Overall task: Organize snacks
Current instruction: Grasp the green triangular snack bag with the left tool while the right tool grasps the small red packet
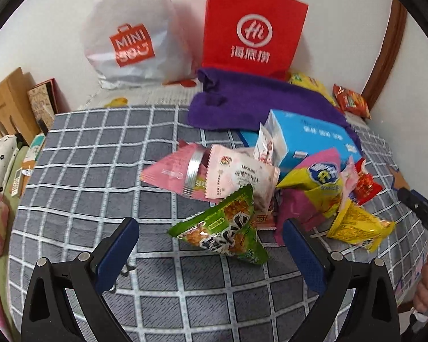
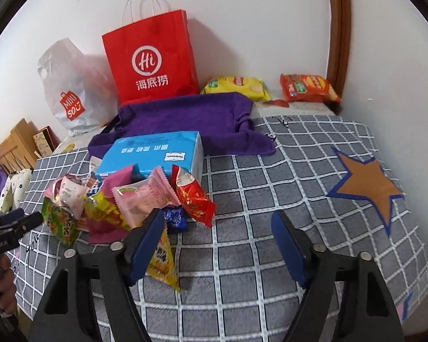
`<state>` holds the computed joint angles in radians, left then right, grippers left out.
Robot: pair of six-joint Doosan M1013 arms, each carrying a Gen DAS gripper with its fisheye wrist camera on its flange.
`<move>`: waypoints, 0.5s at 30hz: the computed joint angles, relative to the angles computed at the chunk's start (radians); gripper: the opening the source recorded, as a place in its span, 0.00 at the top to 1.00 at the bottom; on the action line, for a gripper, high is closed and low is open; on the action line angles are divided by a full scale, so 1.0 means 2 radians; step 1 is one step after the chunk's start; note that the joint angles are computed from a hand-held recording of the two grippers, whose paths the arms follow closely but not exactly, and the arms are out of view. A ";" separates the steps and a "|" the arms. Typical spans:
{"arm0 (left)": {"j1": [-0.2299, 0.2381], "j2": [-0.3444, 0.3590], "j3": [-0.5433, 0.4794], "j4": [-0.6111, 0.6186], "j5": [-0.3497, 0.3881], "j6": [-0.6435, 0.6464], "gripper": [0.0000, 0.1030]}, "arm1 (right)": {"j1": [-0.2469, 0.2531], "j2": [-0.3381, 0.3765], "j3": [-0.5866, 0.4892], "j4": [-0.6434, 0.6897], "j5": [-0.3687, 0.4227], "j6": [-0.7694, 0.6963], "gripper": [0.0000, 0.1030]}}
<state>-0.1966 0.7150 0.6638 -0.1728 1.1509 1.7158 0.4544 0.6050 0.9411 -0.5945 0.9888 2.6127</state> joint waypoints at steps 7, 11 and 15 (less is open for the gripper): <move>-0.004 0.013 -0.009 0.002 0.007 -0.002 0.24 | -0.015 0.009 -0.005 0.041 -0.024 -0.042 0.34; 0.002 0.016 -0.012 -0.011 0.010 0.005 0.30 | -0.021 0.024 -0.026 0.065 -0.024 -0.079 0.35; 0.006 0.018 -0.016 -0.028 0.016 0.009 0.33 | -0.026 0.043 -0.053 0.092 -0.015 -0.117 0.38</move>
<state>-0.1836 0.7516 0.6310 -0.2295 1.1825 1.7347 0.4024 0.6906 0.8356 -0.4100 0.9580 2.3787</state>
